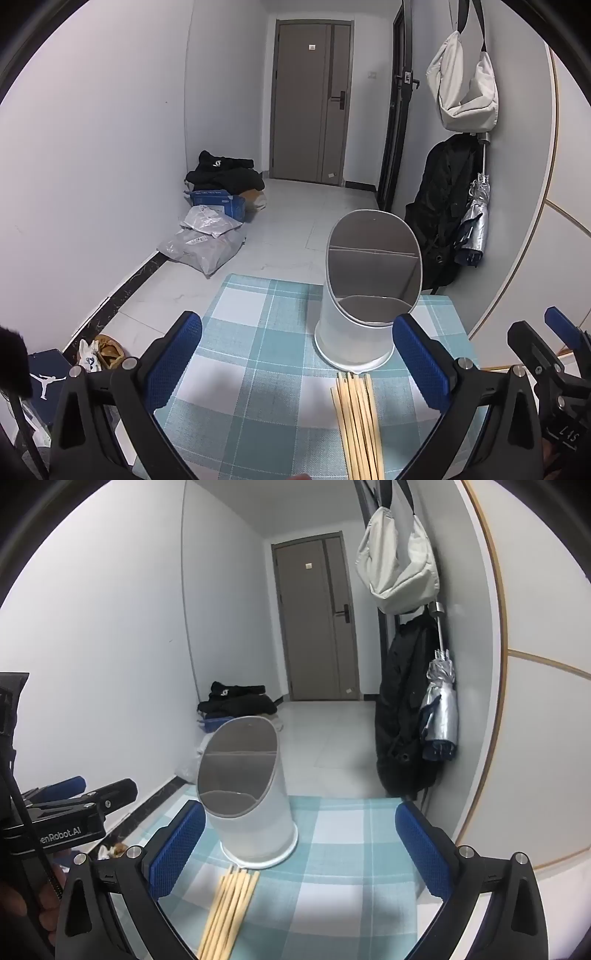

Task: Organize utensils

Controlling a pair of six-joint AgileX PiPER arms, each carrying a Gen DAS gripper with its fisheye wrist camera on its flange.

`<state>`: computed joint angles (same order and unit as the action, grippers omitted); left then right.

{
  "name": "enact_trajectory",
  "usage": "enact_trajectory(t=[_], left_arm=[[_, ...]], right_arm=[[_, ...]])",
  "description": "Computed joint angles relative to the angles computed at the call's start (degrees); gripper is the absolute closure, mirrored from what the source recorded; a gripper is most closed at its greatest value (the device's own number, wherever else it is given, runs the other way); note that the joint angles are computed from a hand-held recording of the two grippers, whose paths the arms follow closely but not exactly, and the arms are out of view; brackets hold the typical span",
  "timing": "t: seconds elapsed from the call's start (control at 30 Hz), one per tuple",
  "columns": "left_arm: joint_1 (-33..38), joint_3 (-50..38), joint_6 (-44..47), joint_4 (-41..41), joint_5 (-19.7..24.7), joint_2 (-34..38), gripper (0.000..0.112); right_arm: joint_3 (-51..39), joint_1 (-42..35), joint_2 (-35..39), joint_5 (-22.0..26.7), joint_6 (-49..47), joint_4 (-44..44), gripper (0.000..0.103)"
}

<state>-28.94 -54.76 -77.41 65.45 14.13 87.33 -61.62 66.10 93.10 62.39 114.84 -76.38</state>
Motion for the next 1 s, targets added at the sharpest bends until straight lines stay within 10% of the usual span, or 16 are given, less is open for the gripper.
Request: enact_trajectory(t=[0.23, 1.0], left_arm=[[-1.0, 1.6, -14.0, 14.5, 0.7, -0.3, 0.011], [-0.4, 0.8, -7.1, 6.9, 0.7, 0.1, 0.011]], right_arm=[[0.0, 0.0, 0.3, -0.2, 0.5, -0.7, 0.0], [0.4, 0.4, -0.4, -0.2, -1.4, -0.9, 0.0]])
